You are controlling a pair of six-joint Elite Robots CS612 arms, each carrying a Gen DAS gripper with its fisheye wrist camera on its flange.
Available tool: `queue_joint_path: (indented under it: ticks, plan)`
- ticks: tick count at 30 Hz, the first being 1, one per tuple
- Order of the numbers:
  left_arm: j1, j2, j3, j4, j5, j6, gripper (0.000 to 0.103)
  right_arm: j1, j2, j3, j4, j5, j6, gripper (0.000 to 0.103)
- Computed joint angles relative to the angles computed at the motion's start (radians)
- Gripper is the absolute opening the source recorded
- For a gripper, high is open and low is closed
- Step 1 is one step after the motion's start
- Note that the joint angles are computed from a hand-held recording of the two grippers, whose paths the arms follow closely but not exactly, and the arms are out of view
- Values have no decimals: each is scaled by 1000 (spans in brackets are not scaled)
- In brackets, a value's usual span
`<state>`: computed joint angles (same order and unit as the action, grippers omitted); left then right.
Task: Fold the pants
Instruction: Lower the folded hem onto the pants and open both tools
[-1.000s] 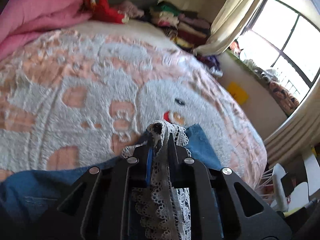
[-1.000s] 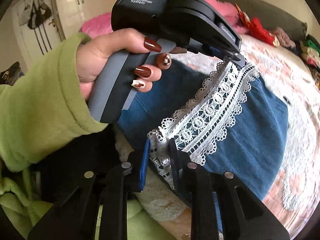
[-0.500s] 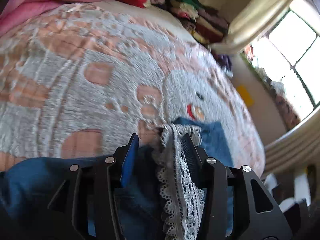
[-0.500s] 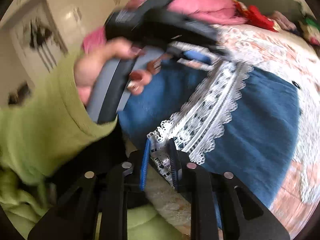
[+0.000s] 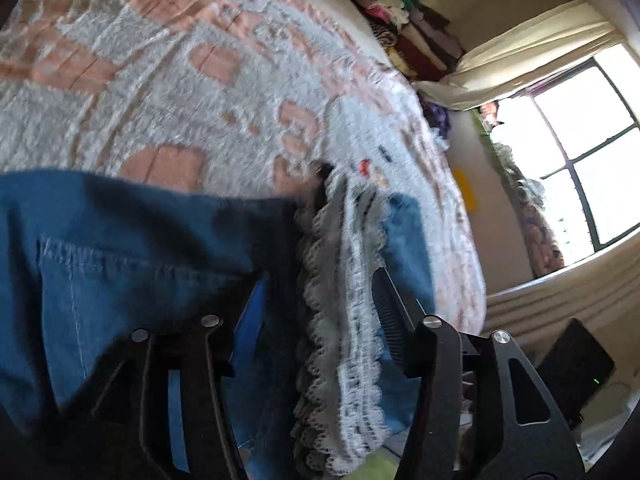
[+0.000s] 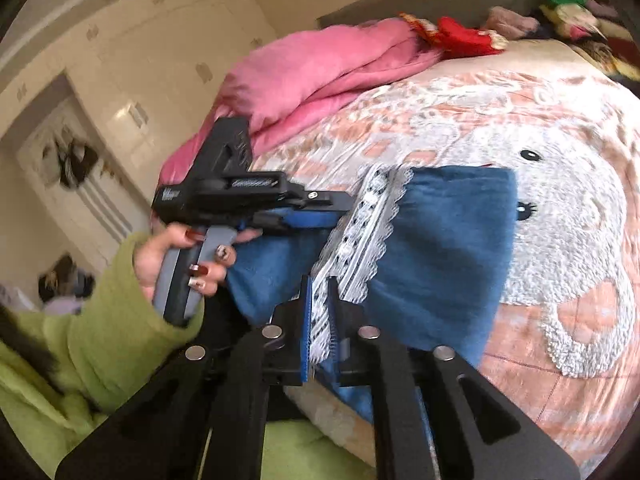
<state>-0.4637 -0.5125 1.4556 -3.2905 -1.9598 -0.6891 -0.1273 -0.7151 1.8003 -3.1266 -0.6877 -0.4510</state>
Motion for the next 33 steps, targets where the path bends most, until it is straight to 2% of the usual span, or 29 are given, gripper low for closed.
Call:
queue_joint_path:
  ticks: [1,4,6,7,9,11,14,15,16,17,20,23,25,27,31,33]
  plan:
    - [-3,-1,0,9,10,4,46,10,-2,3,-5,-25,-26,10]
    - [-5,6,-11,16,13,-3,49,56,-21,27,-17,-147,-161,29]
    - [-4,13,-26,27,16,-8,50,82,-20,36,-31,-229,-211,31]
    - [-4,17,-38,40,17,-10,51,94,-15,34,-41,-276,-216,31]
    - [-1,29,-65,58,7,-17,61,100,-8,30,-49,-301,-202,32]
    - [-2,39,-93,82,5,-26,68,99,-3,24,-55,-324,-175,37]
    - [-16,39,-117,127,65,6,69,88,2,21,-65,-328,-131,41]
    - [-21,37,-118,136,90,16,59,86,4,22,-75,-332,-118,42]
    - [-29,34,-117,139,120,35,44,83,4,22,-86,-337,-103,42]
    - [-30,35,-118,131,119,41,19,80,2,23,-89,-337,-95,43]
    - [-30,31,-105,98,121,57,11,74,3,18,-84,-335,-71,43]
    - [-28,14,-64,-4,108,66,8,74,5,12,-76,-333,-62,43]
    - [-36,-9,-23,-42,154,100,8,77,5,10,-72,-335,-69,43]
    - [-48,-26,0,-31,223,136,9,82,6,5,-59,-338,-78,43]
    - [-48,-15,-31,42,239,156,12,93,11,-7,-25,-376,-88,43]
    - [-49,-7,-52,91,258,169,22,98,15,-15,2,-403,-89,43]
